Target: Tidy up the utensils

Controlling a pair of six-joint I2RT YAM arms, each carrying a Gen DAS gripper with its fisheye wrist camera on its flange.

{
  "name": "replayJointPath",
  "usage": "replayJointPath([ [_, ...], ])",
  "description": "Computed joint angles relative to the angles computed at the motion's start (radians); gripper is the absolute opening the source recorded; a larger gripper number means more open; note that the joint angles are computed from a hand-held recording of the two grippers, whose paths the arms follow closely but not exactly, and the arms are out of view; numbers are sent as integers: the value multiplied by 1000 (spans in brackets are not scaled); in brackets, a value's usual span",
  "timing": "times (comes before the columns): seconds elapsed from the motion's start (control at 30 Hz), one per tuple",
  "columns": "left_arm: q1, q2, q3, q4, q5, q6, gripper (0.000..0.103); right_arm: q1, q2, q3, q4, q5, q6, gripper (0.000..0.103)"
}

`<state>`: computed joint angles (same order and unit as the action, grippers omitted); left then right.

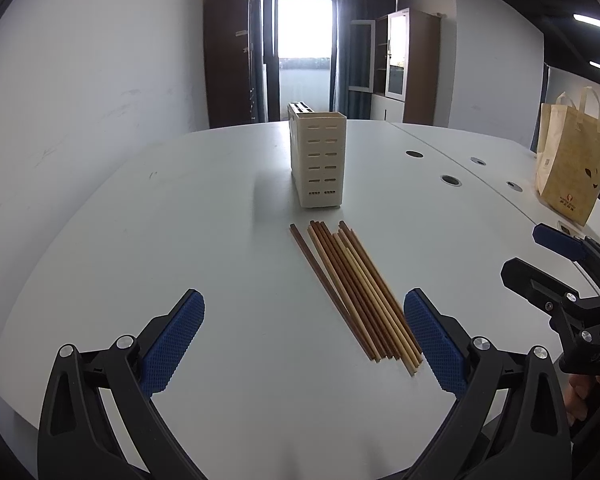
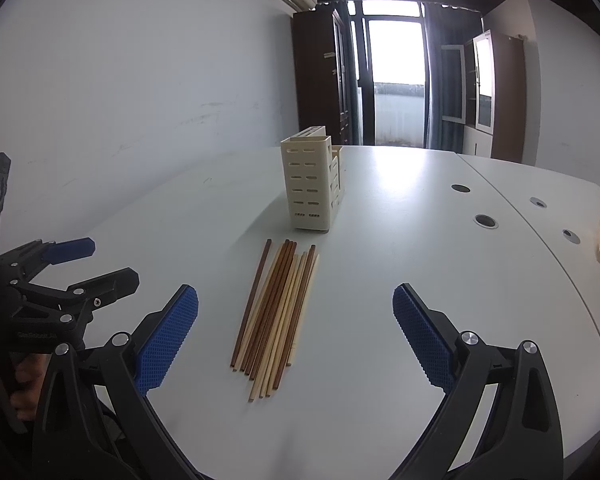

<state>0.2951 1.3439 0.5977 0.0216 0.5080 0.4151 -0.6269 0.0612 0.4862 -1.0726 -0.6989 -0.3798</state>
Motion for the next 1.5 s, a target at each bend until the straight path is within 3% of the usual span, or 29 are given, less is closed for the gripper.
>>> replayJointPath([
  [0.33,-6,58,20,23,-5,3,97,140,17,-35,92,116,102,99],
  [0.63,-33,189,98,41,-61,-34,97,299,131,-103,272,255,210,99],
  [0.9,-66,374,276,-39,-101,-75,97,385,415,-143,534,315,246,99],
  [1.07,-109,506,441,-125,-132,-100,89,429,653,-115,712,340,260,98],
  [1.1,-120,533,476,-143,-147,-103,87,435,710,-102,745,343,257,90],
  [1.13,-132,567,522,-167,-159,-104,84,445,770,-85,773,353,253,75],
  [1.23,-173,665,661,-245,-202,-108,81,470,954,-23,843,381,227,52],
  [1.33,-209,782,834,-352,-225,-121,81,501,1139,51,897,403,206,37],
  [1.5,-264,958,1101,-453,-337,-152,73,539,1357,170,942,413,187,30],
])
